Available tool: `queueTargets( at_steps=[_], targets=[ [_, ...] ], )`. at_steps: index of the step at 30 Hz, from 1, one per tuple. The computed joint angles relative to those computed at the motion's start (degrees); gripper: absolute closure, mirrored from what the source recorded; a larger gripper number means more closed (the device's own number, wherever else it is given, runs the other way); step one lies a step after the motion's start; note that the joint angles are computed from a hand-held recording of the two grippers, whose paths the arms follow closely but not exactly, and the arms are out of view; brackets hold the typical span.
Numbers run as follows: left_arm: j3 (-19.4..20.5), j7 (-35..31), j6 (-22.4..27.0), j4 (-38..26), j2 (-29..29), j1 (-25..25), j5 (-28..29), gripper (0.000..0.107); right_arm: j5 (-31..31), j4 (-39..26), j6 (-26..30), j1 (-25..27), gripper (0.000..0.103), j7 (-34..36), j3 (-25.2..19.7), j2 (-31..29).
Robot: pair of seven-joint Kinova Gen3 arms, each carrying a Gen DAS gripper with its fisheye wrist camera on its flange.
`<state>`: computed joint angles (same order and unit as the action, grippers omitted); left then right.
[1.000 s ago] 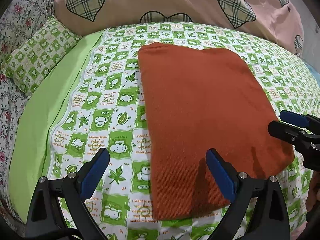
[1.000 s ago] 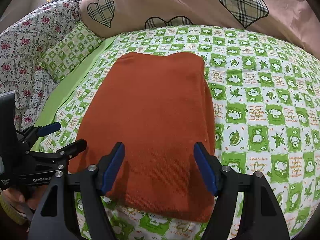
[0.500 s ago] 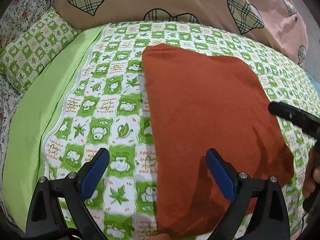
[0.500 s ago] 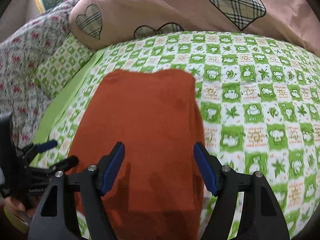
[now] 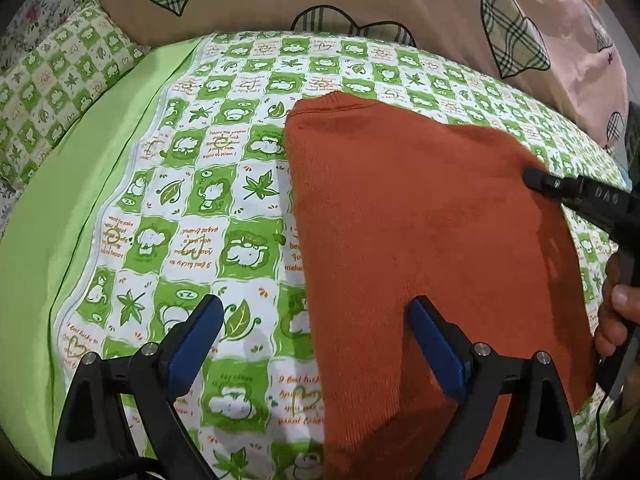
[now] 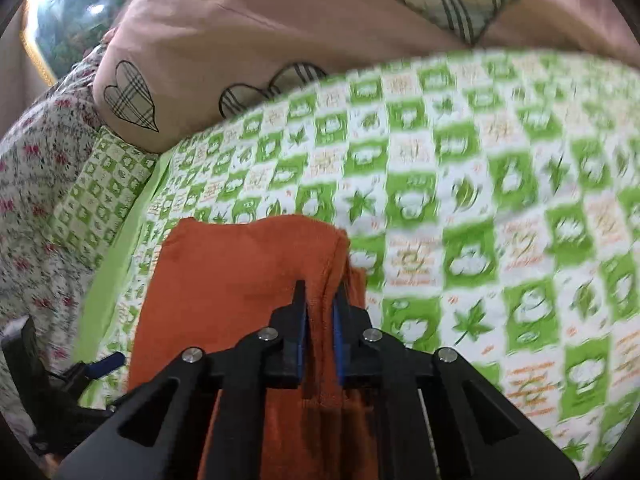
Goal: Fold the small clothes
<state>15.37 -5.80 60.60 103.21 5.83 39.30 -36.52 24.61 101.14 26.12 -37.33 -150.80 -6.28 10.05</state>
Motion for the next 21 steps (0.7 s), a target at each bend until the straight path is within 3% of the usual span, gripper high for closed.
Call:
queueTargets(
  at_steps=[3, 8, 12, 17, 21],
  targets=[
    [-0.4, -0.5, -1.1, 0.1, 0.6, -0.5, 0.7, 0.013, 1.4, -0.5, 1.1, -0.6, 0.091, -1.4, 0.3, 3.2],
    [-0.1, 0.1, 1.2, -0.8, 0.8, 0.7, -0.1, 0.013, -3.2, -1.7, 3.0, 0.3, 0.083, 2.8, 0.2, 1.7],
    [0.7, 1.9, 4.2, -1.7, 0.9, 2.6, -1.6, 0.013, -0.8, 0.1, 4.5, -1.0, 0.083, 0.0, -0.4, -2.0],
    [1.8, 3.5, 8.9, -3.5, 1.3, 5.6, -2.9, 0.013, 2.1, 3.1, 5.8, -1.3, 0.073, -4.4, -4.0, -5.8],
    [2.4, 5.1, 10.3, -3.2, 0.6, 7.0, -3.2, 0.013, 4.1, 5.2, 6.6, -1.7, 0.073, -8.3, -7.0, -7.7]
  ],
)
